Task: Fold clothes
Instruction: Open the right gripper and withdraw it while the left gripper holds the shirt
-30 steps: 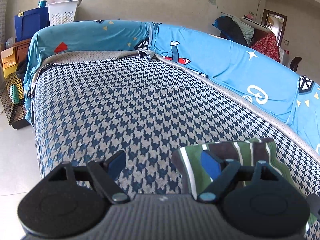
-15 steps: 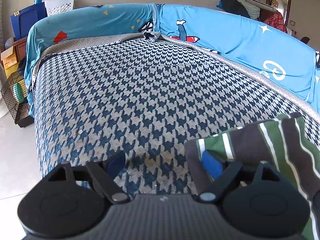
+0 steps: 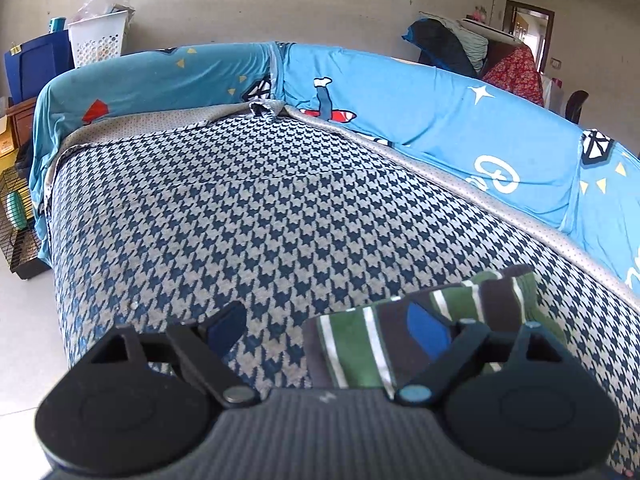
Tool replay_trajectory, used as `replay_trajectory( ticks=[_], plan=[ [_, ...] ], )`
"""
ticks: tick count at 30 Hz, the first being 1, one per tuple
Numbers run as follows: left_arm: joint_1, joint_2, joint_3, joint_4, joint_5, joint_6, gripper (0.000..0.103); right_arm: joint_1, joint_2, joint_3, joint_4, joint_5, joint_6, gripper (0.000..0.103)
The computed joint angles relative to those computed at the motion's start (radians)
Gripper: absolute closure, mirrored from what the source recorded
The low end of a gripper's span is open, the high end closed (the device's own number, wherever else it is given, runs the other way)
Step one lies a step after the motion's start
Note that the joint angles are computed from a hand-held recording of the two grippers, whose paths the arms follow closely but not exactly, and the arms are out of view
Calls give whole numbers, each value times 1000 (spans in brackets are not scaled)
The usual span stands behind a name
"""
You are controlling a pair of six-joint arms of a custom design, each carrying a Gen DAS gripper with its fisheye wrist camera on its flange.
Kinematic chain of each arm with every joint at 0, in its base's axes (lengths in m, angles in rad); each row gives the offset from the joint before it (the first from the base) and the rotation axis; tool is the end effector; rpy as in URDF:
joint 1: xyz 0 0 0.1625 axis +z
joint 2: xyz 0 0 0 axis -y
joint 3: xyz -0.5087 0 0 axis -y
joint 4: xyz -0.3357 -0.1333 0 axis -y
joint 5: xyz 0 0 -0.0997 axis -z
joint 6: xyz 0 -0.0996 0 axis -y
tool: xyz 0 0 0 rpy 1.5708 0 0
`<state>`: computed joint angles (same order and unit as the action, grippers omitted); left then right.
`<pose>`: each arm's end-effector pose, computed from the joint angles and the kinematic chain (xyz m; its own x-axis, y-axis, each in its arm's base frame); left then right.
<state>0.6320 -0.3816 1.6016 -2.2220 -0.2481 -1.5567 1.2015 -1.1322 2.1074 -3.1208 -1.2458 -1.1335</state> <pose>-0.3954 -0.5744 -0.0376 -0.6758 -0.4906 -0.5501 0.2858 0.5135 -0.8091 -0.0407 -0.5626 0.3201 -0.6752 -0.6328 0.3790 -0.7291 0.4947 -0.4730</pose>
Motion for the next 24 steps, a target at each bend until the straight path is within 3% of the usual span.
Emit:
replay_trajectory(
  ticks=[4, 7, 12, 16, 21, 24],
  plan=[
    [1, 25, -10, -117, -23, 165, 15, 0, 0, 33, 4, -16, -58, 55],
    [7, 32, -21, -130, -47, 211, 15, -2, 0, 48, 16, -19, -89, 55],
    [19, 27, -49, 0, -70, 145, 14, 3, 13, 79, -11, -42, -171, 55],
    [28, 20, -49, 45, -93, 110, 13, 7, 14, 82, 38, -84, -218, 56],
    [38, 9, -40, 47, -121, 97, 13, 6, 11, 119, 30, -116, -382, 56],
    [40, 7, -44, 69, -125, 76, 13, 6, 0, 109, 75, -128, -411, 56]
  ],
)
